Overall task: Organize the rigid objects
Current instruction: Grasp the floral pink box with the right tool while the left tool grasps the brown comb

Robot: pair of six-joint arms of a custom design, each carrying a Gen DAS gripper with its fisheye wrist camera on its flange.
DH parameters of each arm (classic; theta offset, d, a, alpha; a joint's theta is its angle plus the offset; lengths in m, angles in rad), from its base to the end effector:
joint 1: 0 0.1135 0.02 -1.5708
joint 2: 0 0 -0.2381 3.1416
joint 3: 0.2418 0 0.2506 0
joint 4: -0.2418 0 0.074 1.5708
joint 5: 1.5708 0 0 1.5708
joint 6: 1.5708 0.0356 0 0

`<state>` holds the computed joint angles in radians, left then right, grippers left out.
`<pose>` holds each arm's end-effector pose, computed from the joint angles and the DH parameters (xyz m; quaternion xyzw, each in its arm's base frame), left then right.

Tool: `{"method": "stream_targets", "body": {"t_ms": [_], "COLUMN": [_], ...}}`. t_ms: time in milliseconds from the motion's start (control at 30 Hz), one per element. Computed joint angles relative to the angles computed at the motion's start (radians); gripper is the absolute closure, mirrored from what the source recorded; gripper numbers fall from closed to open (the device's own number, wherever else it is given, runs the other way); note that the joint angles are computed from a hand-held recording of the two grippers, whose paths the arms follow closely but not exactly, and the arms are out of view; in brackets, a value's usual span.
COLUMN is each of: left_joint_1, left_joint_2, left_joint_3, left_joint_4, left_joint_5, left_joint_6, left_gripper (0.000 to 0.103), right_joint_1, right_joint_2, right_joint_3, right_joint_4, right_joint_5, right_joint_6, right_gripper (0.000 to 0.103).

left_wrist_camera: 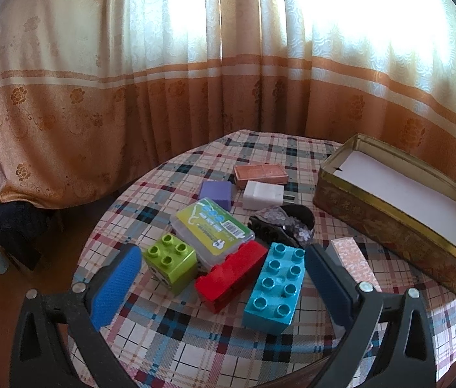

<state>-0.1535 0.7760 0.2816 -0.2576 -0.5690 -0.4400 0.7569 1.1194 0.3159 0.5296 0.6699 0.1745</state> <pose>0.1696 -0.0068 0.1466 -0.2363 0.8555 0.1345 0.4407 0.1797 0.1393 0.1667 -0.0259 0.7780 0.0220 0.6273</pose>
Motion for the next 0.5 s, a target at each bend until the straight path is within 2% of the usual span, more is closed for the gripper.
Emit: {"method": "stream_targets", "body": {"t_ms": [167, 267, 333, 433, 500], "left_joint_1": [-0.011, 0.033, 0.103, 0.179, 0.244], "left_joint_2": [-0.021, -0.118, -0.175, -0.225, -0.279], "left_joint_3": [-0.001, -0.014, -0.015, -0.013, -0.012], "left_joint_4": [-0.009, -0.073, -0.132, -0.208, -0.282], "left_joint_5": [-0.001, 0.065, 0.159, 0.254, 0.363], "left_joint_6": [0.013, 0.046, 0.088, 0.124, 0.166], "left_gripper": [0.001, 0.001, 0.001, 0.001, 0.001], "right_joint_1": [-0.027, -0.075, -0.102, -0.135, -0.132], "right_joint_2": [-0.023, -0.065, -0.071, -0.086, -0.082], "right_joint_3": [-0.004, 0.008, 0.036, 0.043, 0.049], "right_joint_4": [-0.024, -0.135, -0.238, -0.309, -0.342], "right_joint_5": [-0.028, -0.164, -0.245, -0.355, -0.383], "right_joint_6": [0.018, 0.019, 0.022, 0.031, 0.036], "right_gripper": [0.000, 0.000, 0.001, 0.001, 0.001]}}
